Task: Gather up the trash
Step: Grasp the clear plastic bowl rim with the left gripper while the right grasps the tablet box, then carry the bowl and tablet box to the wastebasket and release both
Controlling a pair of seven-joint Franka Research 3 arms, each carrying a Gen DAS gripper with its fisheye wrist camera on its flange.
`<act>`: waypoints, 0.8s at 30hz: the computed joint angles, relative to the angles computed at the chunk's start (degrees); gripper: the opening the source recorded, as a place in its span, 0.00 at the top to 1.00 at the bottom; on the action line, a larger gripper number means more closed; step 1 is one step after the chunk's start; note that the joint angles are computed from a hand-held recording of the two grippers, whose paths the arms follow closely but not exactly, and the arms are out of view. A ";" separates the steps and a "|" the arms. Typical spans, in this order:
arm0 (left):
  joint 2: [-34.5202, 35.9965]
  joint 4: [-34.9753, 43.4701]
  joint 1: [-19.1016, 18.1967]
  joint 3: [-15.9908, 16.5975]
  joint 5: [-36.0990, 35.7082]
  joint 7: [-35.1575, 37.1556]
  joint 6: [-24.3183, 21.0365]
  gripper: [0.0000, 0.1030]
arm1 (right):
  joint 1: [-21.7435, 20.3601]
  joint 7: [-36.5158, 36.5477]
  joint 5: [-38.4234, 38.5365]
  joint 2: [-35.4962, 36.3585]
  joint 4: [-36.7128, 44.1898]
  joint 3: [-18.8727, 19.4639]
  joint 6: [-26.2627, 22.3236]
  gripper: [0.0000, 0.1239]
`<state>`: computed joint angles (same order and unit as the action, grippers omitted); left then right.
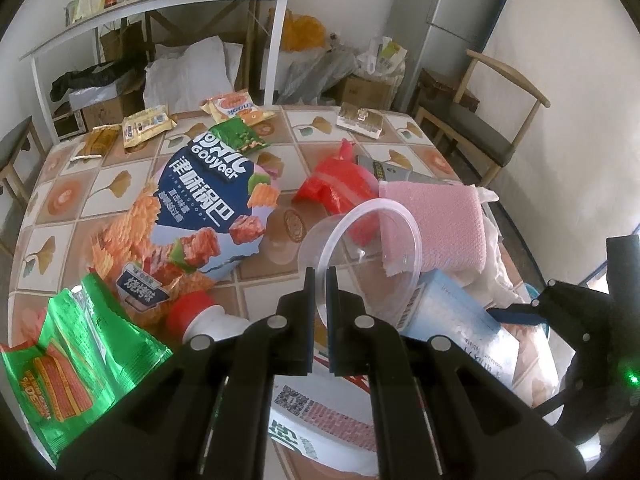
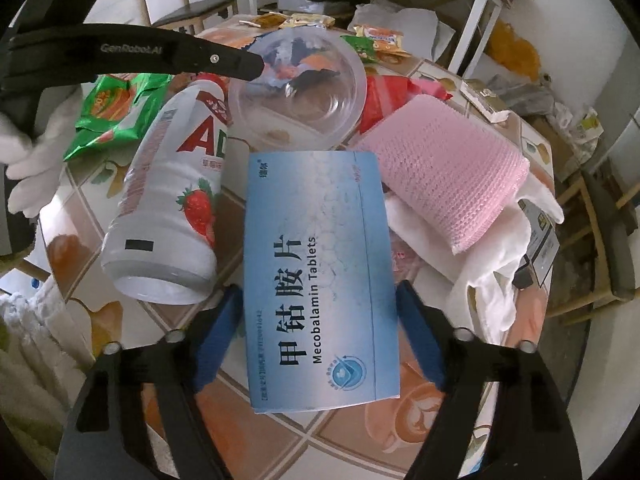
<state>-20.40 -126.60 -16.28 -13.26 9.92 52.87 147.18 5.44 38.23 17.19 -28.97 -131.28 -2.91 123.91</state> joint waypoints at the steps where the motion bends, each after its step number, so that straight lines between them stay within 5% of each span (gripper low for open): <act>1: 0.00 -0.01 0.06 -0.09 0.19 -0.11 0.09 0.97 | 0.00 0.15 0.09 0.07 -0.09 0.09 0.32 0.43; 24: -5.07 -1.84 1.34 -0.85 3.97 -5.39 3.71 0.97 | -2.37 3.45 0.62 -7.40 -2.60 -1.54 1.67 0.44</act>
<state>-25.46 -128.45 -14.94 -14.12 13.90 47.48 150.90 3.07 41.68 17.81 -36.37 -133.88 -4.45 125.57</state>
